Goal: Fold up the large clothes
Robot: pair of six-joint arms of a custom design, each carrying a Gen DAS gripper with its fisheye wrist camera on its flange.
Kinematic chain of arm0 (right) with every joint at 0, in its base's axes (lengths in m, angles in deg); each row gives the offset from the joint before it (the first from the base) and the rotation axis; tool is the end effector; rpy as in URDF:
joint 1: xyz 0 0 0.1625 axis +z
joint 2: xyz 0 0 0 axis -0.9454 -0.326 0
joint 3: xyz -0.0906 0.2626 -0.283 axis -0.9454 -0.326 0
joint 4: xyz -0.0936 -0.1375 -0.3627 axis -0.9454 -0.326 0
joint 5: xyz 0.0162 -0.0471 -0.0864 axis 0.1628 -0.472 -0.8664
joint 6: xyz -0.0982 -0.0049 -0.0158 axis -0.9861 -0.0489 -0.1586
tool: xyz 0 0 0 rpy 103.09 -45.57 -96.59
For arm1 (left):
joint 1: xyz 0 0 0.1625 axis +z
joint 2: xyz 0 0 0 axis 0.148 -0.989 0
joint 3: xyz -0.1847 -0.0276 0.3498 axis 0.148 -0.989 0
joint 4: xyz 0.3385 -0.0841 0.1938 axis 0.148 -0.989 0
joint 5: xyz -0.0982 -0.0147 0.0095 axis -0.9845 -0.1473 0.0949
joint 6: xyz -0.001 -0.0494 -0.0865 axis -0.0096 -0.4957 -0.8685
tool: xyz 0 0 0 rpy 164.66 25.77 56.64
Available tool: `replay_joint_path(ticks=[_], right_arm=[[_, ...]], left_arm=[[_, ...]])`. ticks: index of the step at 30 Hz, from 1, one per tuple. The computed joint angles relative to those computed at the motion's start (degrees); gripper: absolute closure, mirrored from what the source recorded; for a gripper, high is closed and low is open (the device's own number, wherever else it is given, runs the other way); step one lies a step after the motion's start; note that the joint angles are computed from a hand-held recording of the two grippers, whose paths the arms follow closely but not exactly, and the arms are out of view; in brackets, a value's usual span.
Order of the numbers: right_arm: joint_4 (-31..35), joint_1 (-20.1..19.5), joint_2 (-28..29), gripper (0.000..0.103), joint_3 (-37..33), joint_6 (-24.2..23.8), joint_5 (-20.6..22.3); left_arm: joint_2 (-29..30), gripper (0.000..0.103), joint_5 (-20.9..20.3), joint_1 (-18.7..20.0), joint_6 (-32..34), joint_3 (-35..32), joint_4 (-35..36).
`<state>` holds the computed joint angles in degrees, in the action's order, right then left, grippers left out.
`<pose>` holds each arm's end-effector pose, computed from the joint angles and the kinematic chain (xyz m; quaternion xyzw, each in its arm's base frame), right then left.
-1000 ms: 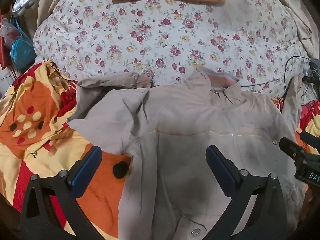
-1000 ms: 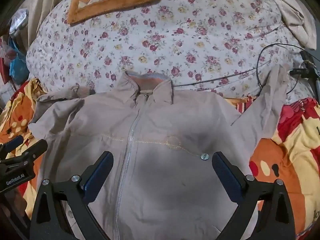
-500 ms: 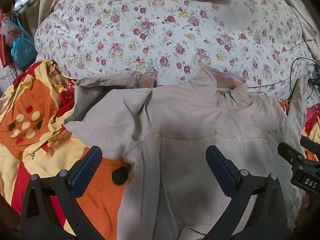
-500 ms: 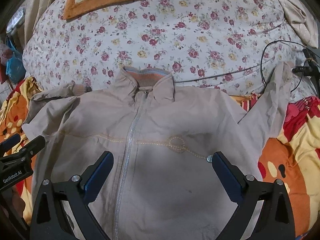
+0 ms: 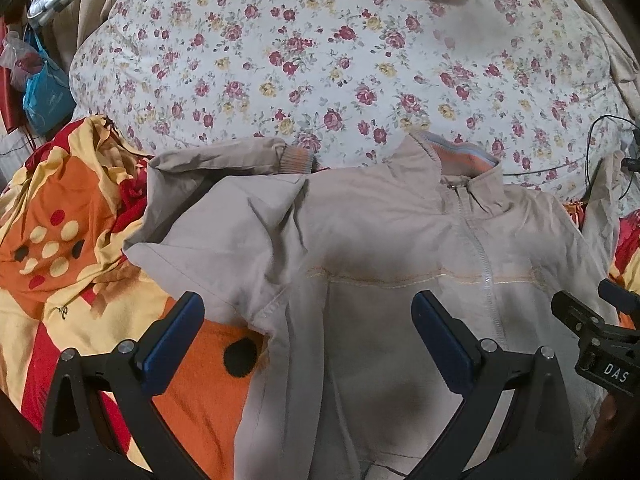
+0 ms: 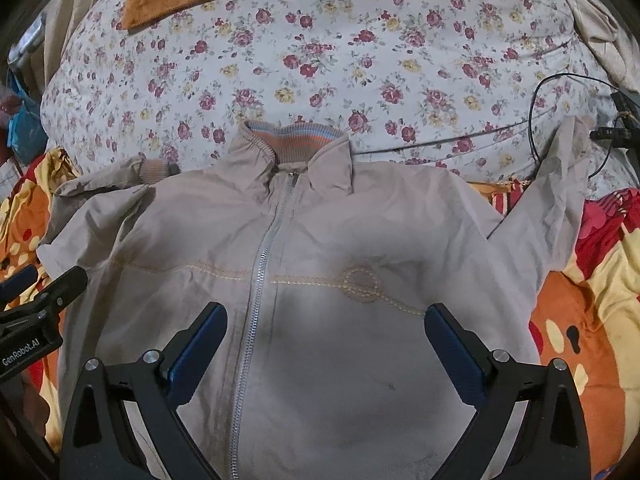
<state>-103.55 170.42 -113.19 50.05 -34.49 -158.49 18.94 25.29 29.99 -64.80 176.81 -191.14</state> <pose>0.1457 -0.5276 0.3054 0.0259 -0.8484 0.3338 0.4100 -0.3740 -0.5715 0.1025 0.2002 0.8660 -0.2889 0.3558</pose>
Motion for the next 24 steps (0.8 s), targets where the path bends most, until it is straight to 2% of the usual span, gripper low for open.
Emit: replay_joint_path(ticks=[12, 24], right_arm=[[2.2, -0.7, 0.0, 0.004, -0.4, 1.7, 0.7], [3.1, -0.4, 1.2, 0.004, -1.4, 1.2, 1.0]], left_arm=[[0.1, 0.0, 0.1, 0.4, -0.8, -0.2, 0.6], [0.1, 0.0, 0.6, 1.1, -1.8, -1.1, 1.8]])
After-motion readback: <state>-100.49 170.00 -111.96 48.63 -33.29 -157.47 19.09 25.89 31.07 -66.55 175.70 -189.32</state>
